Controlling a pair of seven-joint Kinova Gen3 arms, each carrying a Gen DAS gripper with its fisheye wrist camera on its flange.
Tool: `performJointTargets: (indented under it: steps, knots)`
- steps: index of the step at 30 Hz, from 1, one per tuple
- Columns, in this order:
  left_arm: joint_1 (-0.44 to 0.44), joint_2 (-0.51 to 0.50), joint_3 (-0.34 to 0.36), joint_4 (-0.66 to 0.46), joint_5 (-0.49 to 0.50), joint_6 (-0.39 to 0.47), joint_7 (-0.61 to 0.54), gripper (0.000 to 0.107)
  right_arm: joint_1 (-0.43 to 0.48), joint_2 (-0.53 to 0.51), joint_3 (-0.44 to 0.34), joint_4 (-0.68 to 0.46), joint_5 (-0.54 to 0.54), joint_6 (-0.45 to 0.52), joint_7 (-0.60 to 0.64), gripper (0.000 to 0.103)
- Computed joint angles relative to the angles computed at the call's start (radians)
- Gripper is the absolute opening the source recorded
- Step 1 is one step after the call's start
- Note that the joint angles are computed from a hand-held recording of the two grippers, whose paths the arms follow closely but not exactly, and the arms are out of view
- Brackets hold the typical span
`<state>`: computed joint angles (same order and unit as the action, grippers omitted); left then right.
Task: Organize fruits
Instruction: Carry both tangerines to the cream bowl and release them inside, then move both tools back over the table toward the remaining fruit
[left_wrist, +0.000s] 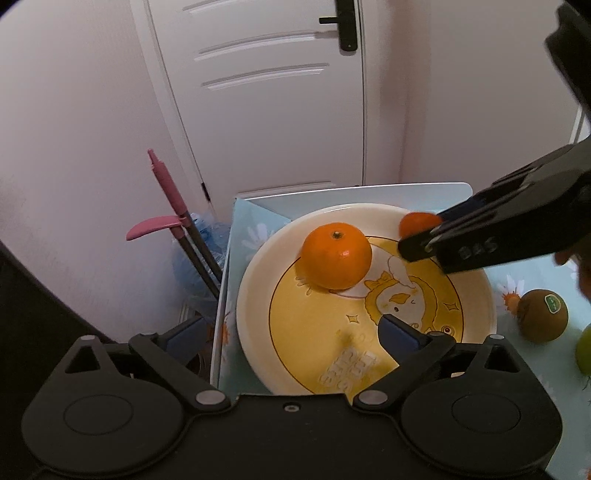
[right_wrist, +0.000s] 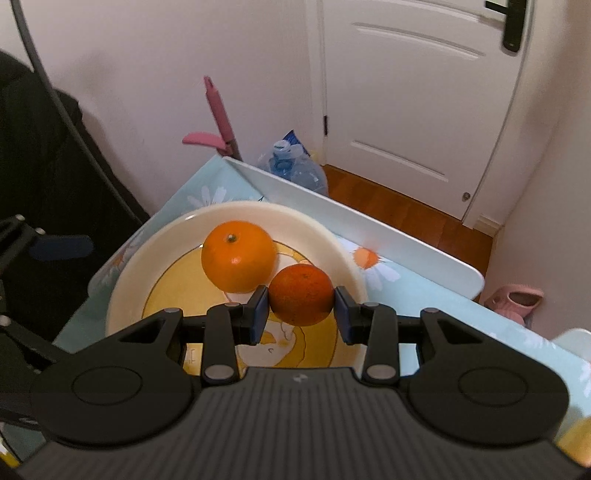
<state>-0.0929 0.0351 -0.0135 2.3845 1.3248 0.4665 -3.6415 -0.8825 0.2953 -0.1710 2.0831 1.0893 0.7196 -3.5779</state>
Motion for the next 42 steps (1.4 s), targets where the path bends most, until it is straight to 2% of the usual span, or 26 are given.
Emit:
performJointTargets:
  steps: [6,7,8,9,11,13,17,20,27,35,42]
  knots:
    - [-0.007,-0.005,-0.007,0.011,0.012,0.001,-0.04,0.102,-0.001,0.03,0.013,0.005,0.039,-0.028,-0.018,0.054]
    - [-0.007,-0.004,-0.007,0.014,0.019,0.0,-0.051,0.102,-0.013,0.032,0.015,0.006,0.051,-0.014,-0.038,0.058]
    - [-0.008,-0.005,-0.008,0.016,0.021,-0.001,-0.056,0.102,-0.023,0.03,0.014,0.008,0.06,0.0,-0.053,0.07]
    - [-0.011,-0.005,-0.01,0.016,0.015,0.002,-0.054,0.102,-0.03,0.027,0.012,0.011,0.073,0.011,-0.071,0.076]
    - [-0.019,-0.008,-0.017,0.015,-0.005,0.017,-0.043,0.102,-0.049,0.02,0.002,0.017,0.094,0.047,-0.114,0.095]
    - [-0.028,-0.011,-0.023,0.012,-0.029,0.03,-0.025,0.102,-0.052,0.013,-0.014,0.011,0.079,0.075,-0.122,0.099]
    - [-0.048,-0.031,-0.037,0.002,-0.107,0.077,0.046,0.102,-0.067,-0.003,-0.039,-0.003,0.031,0.121,-0.133,0.099]
    - [-0.055,-0.049,-0.043,0.0,-0.13,0.096,0.073,0.102,-0.092,-0.013,-0.057,-0.023,-0.012,0.178,-0.135,0.099]
    - [-0.082,-0.114,-0.09,0.001,-0.163,0.202,0.049,0.102,-0.181,-0.038,-0.104,-0.088,-0.11,0.37,-0.178,0.099]
    - [-0.121,-0.177,-0.156,0.008,-0.197,0.364,-0.019,0.101,-0.299,-0.048,-0.155,-0.149,-0.22,0.598,-0.331,0.099]
    - [-0.137,-0.272,-0.194,0.039,-0.268,0.46,0.011,0.101,-0.405,-0.067,-0.217,-0.149,-0.321,0.768,-0.47,0.099]
